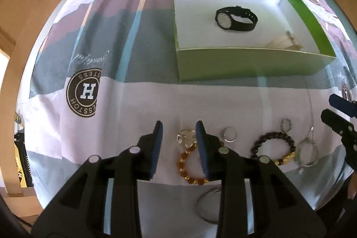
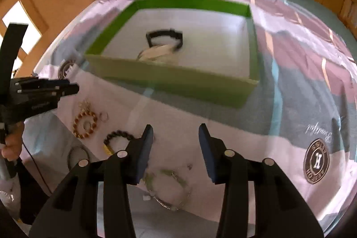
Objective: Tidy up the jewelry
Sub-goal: 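Grasp the flower brooch with the left gripper while the right gripper grasps a small silver ring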
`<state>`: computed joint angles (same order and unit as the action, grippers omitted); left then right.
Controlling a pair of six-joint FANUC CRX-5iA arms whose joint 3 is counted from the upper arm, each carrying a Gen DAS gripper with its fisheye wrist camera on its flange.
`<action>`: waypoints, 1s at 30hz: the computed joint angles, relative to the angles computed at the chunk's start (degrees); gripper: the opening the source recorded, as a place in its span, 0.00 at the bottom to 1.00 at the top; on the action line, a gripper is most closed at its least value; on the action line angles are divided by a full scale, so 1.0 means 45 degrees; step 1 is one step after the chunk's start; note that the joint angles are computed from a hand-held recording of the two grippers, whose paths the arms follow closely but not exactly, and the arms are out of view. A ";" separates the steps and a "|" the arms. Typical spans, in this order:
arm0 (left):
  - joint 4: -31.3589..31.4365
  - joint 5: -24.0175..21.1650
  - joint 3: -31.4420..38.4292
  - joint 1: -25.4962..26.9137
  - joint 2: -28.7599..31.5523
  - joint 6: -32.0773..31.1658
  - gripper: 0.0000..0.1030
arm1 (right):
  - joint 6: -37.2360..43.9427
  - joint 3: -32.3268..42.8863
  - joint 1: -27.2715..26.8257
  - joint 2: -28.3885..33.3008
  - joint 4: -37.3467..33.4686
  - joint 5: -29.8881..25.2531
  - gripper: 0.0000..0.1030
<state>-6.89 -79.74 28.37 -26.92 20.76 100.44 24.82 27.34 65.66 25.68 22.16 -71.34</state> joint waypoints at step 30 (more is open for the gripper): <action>0.1501 -0.0408 -0.0309 0.0626 0.0585 -0.0091 0.21 | 0.1242 0.1771 -0.0367 0.1202 -0.2127 -0.2217 0.42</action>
<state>-0.14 -81.58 26.99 -24.10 23.39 100.03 30.41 35.31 64.01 31.09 12.59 -81.31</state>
